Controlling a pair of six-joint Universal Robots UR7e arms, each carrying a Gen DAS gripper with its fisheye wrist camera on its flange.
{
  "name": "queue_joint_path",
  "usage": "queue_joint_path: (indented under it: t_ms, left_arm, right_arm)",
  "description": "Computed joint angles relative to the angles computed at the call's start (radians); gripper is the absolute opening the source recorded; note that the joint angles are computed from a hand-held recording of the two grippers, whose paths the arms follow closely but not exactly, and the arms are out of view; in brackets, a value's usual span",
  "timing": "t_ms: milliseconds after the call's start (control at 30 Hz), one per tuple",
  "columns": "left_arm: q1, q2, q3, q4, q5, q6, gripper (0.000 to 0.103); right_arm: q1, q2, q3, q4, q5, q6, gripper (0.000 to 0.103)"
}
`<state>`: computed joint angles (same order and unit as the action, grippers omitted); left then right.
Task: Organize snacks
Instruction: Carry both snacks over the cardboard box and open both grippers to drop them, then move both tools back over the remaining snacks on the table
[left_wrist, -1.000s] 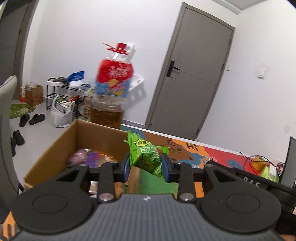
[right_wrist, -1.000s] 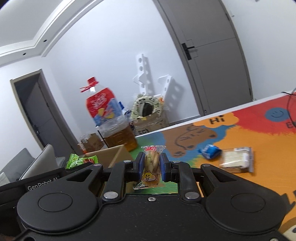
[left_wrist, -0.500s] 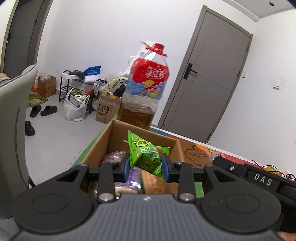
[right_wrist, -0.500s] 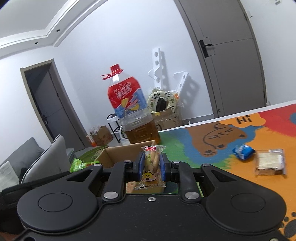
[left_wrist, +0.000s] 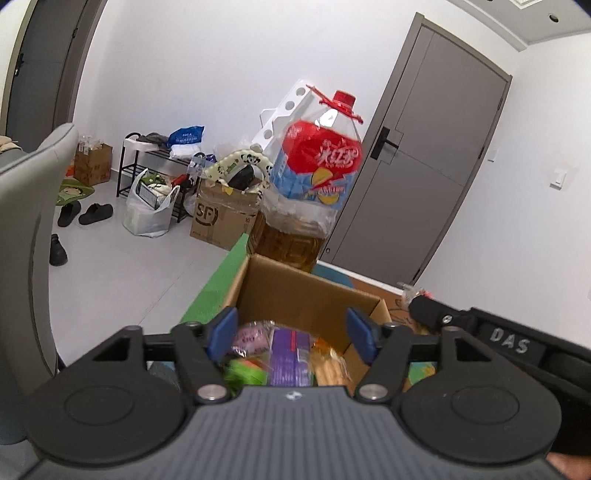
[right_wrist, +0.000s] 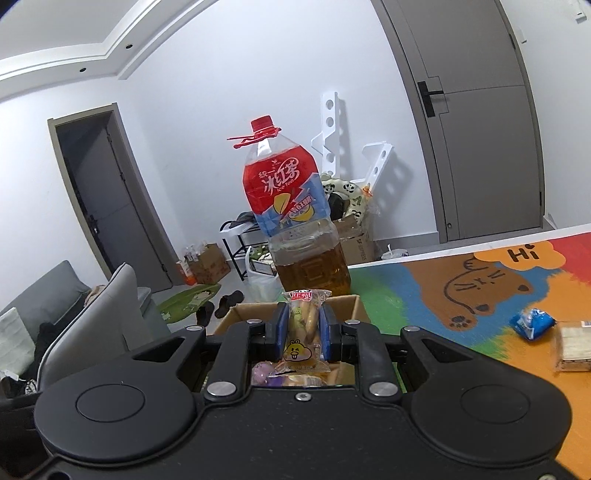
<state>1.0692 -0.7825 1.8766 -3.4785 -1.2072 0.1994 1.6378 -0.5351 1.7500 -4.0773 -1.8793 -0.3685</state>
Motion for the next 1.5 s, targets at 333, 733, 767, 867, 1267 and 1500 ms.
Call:
queue_joint_path:
  t_ms: [333, 733, 767, 867, 1267, 1500]
  left_arm:
    - [0.035, -0.017, -0.056, 0.084, -0.062, -0.016, 0.084]
    - [0.109, -0.008, -0.161, 0.259, -0.208, 0.016, 0.092]
    - [0.113, -0.009, -0.166, 0.267, -0.212, 0.013, 0.093]
    - [0.127, -0.007, -0.181, 0.291, -0.230, 0.004, 0.095]
    - [0.122, -0.026, -0.183, 0.401, -0.294, 0.070, 0.102]
    - [0.096, -0.055, -0.110, 0.366, -0.334, 0.108, 0.102]
  right_arm:
    - [-0.001, 0.012, -0.059, 0.068, -0.017, 0.020, 0.020]
    - [0.022, 0.036, -0.147, 0.187, -0.091, -0.023, 0.045]
    - [0.029, 0.035, -0.149, 0.194, -0.108, -0.025, 0.048]
    - [0.048, 0.030, -0.159, 0.223, -0.168, -0.038, 0.048]
    - [0.102, -0.036, -0.064, 0.151, -0.416, 0.032, 0.069]
    - [0.096, -0.078, 0.047, -0.001, -0.509, 0.058, 0.073]
